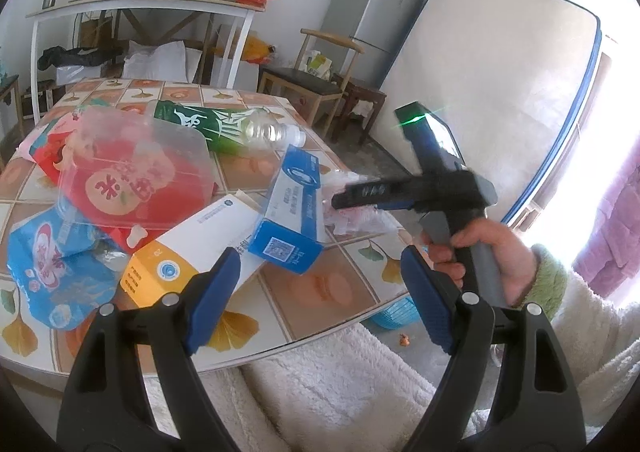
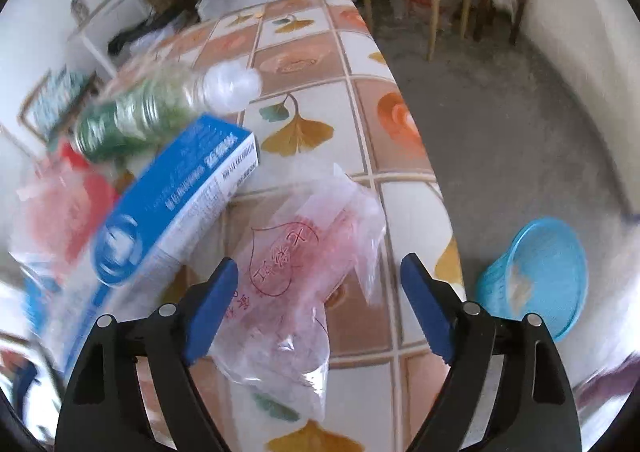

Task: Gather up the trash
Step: 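Grasp the clear red-printed plastic bag with the right gripper, then grasp the blue-and-white toothpaste box with the left gripper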

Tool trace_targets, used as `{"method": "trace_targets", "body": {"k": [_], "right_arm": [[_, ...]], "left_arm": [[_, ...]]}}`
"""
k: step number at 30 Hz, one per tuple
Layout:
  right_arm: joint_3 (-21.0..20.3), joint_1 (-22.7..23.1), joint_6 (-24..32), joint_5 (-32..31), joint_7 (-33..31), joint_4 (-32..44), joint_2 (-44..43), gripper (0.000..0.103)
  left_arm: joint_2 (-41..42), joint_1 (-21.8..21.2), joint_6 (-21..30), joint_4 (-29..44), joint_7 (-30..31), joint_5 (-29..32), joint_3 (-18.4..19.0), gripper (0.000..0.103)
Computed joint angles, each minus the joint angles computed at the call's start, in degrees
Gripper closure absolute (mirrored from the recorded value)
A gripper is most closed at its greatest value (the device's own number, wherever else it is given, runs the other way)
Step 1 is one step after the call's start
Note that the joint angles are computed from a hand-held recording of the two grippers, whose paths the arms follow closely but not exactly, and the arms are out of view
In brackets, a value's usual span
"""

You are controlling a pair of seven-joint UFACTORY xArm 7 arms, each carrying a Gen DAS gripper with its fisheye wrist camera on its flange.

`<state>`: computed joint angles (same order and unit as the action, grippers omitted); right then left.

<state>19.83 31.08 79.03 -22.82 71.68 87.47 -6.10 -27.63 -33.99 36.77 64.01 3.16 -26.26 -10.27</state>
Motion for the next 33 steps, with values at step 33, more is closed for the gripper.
{"method": "trace_targets", "body": {"k": [33], "right_arm": [[1.2,-6.5,-21.8,6.3,-13.1,-20.6,-17.6,0.037]], "left_arm": [[53.0,-6.4,50.6,69.8,-7.0,29.1,-1.1,0.055]]}}
